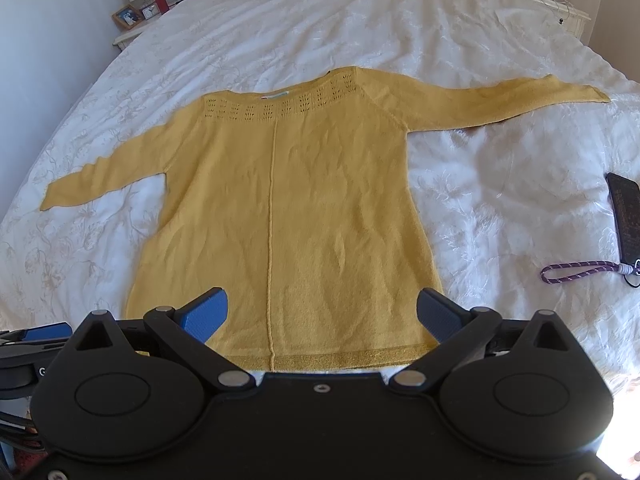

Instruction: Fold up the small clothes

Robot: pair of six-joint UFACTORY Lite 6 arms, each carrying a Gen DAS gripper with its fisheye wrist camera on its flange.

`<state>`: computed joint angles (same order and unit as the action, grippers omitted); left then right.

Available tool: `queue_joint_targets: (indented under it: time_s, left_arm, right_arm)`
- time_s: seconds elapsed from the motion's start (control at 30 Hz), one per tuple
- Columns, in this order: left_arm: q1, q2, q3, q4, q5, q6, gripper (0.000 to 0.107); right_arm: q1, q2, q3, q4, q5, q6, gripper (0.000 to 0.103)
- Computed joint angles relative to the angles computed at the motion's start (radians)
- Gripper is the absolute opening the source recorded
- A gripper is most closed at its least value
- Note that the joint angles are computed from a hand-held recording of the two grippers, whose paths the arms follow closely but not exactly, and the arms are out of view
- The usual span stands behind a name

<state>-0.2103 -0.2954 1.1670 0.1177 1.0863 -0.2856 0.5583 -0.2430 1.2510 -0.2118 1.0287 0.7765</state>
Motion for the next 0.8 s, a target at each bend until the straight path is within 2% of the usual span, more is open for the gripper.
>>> queue_joint_targets:
  time_s: [0.37,0.6,0.8]
  left_arm:
    - [0.0,0.068,0.027,-0.002,0.001,0.009,0.084]
    - [-0.004,0.172,0.08,-0.008,-0.008,-0.002,0.084]
    - [-0.026,0.338,0.232,0.008,-0.019,-0.057,0.083]
  right_arm:
    - [-0.077,0.024,-0.032,0.125,-0.02,-0.1,0.101]
    - [-0.238,0.07,-0.061,0.302,-0.045,-0.299,0.101]
    - [-0.425,0.191,0.004,0.428,-0.064,-0.559,0.1]
